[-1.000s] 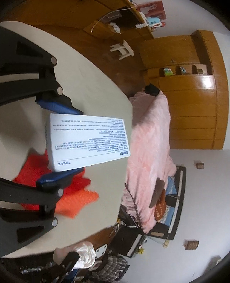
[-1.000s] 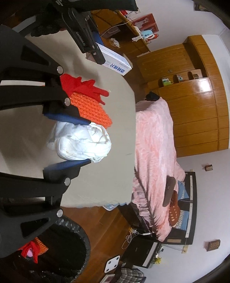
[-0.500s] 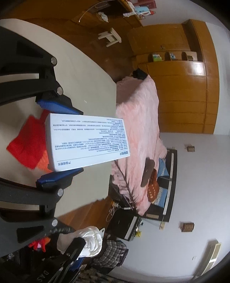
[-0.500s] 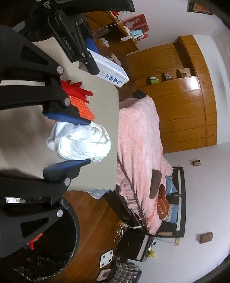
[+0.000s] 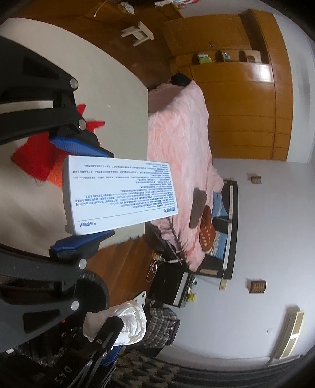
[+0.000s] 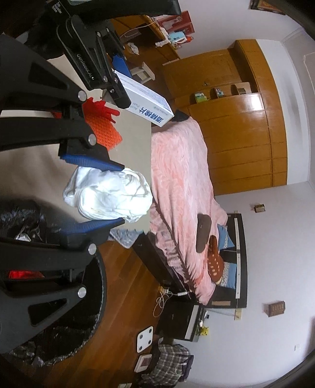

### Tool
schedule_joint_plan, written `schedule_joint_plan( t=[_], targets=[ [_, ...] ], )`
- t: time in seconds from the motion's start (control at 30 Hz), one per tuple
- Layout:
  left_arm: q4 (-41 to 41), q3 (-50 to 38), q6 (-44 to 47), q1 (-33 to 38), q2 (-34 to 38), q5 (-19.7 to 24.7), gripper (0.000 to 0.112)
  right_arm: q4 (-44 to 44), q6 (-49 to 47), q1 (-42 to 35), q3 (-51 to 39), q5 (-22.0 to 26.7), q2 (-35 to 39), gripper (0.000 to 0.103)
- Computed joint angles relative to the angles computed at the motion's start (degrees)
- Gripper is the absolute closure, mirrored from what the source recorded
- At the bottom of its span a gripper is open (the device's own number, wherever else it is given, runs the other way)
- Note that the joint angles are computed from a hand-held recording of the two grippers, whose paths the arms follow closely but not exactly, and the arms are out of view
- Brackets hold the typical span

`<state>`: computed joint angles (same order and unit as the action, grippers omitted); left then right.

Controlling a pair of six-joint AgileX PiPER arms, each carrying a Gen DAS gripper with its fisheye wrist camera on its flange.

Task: Collect trash
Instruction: 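Lift and carry the white box and white ball over the bin with both tools, then open both tools to drop the box and ball into the bin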

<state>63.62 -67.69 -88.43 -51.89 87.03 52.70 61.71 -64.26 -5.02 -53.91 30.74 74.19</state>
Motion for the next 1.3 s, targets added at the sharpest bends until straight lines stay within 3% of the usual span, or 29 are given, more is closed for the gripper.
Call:
schedule_joint_plan(
  t=[0.53,1.3],
  targets=[
    [-0.84,-10.24,3.43,-3.59,7.35,-1.74,0.056,2.82,-5.25,-11.12,1.39,4.56,-2.44,0.066],
    [-6.51,-24.76,11.78,-5.90,21.50,-9.59,0.056,5.54,-14.32,-26.99,2.91,6.19,2.54,0.066]
  ],
)
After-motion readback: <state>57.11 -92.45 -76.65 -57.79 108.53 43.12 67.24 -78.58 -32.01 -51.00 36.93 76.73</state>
